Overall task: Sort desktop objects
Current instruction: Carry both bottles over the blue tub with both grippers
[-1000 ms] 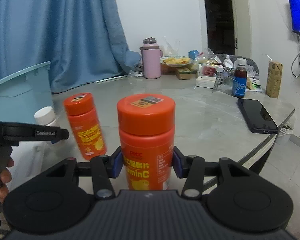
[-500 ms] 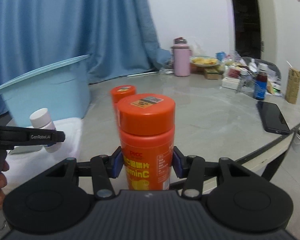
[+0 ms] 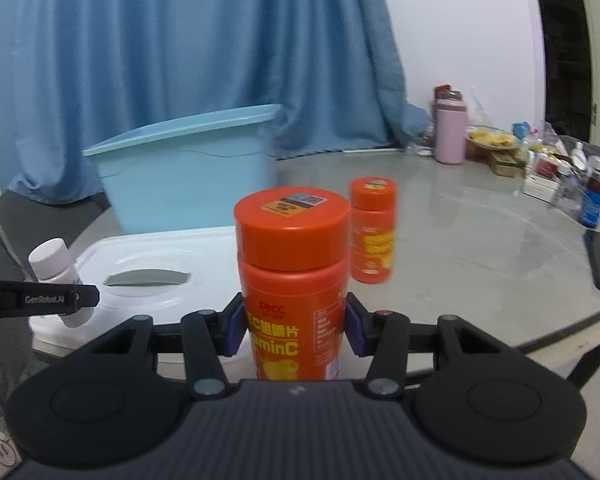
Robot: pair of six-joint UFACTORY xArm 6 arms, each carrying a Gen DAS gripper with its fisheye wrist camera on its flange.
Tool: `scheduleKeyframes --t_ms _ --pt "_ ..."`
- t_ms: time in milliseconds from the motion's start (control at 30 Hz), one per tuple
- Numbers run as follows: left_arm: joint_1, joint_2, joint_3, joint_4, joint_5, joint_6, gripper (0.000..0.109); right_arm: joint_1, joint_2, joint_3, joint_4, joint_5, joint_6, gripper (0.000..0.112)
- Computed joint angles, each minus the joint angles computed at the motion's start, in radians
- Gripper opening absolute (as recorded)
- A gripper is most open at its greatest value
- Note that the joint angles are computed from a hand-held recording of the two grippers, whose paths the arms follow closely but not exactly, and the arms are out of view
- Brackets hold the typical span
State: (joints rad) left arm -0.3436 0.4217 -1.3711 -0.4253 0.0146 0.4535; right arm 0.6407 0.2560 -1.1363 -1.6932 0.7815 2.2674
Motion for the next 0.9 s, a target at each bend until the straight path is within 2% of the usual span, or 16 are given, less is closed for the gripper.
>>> scheduleKeyframes --t_ms 100,300,600,900 --pt "0.020 -0.003 -0.026 -0.019 0.024 0.030 0.038 -0.006 0.024 -0.055 0.029 -0.017 -0.057 0.049" --pt "0.053 0.031 -0.171 -0.056 0.122 0.104 0.038 -0.017 0.065 -0.161 0.076 -0.020 -0.137 0.049" --pt "0.104 0.153 -0.461 -0.046 0.315 0.103 0.038 -0.010 0.127 -0.315 0.150 0.029 -0.239 0.049" --pt "0.129 0.289 -0.743 -0.012 0.447 0.066 0.038 -0.013 0.198 -0.471 0.203 0.054 -0.328 0.049"
